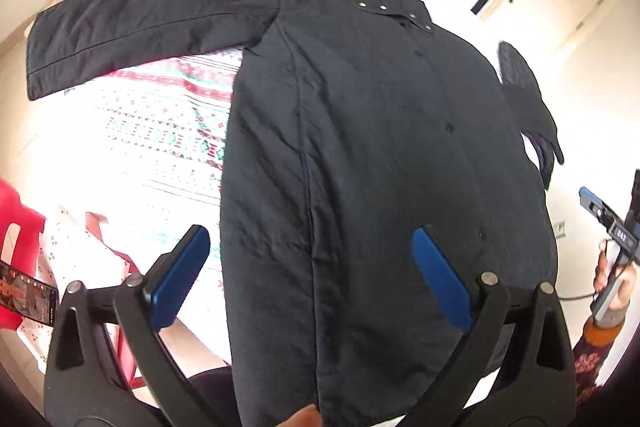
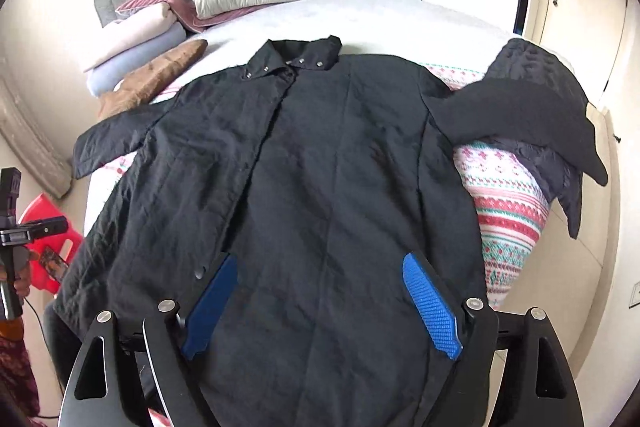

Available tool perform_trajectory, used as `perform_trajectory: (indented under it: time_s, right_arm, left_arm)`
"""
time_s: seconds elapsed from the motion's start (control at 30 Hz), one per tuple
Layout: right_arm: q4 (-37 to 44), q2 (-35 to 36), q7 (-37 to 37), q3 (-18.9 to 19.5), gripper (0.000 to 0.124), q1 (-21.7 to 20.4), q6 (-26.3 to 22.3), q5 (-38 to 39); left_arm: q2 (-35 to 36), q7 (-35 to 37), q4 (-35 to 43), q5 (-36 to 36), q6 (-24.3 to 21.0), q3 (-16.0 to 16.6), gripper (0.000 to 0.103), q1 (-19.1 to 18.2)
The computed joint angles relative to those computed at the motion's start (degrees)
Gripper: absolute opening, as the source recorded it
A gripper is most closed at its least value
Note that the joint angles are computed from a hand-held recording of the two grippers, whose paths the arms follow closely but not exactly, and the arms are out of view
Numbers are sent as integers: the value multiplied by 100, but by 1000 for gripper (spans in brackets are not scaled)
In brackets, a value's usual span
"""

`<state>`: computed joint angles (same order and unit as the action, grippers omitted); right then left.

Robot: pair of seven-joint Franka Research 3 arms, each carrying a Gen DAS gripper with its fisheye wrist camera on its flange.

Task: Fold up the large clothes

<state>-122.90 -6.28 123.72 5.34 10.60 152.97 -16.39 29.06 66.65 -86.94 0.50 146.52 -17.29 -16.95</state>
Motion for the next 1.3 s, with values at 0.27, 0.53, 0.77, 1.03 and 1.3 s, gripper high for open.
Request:
perform_trajectory:
  time_s: [0.27, 0.53, 0.77, 1.03, 1.3]
  right_arm:
    - [1558, 1229, 246, -190, 88, 392, -275, 39]
    - [2625, 2216, 307, -636, 89, 792, -432, 81]
    - [2987, 2966, 28, -789, 89, 815, -460, 666]
    - [2994, 3142, -391, -802, 89, 790, -675, 1205]
    - [3093, 3229, -456, -815, 89, 812, -585, 1394]
  left_arm:
    - [623, -1201, 1151, 446, -411, 511, 101, -131]
    - [1569, -1509, 2413, 537, -442, 607, 101, 103]
    - [2006, -1644, 2185, -239, 773, 245, 101, 762]
    - [2628, -2285, 2455, -255, 1716, 418, 100, 857]
    - [2927, -3449, 2959, 401, 1735, 1191, 17, 567]
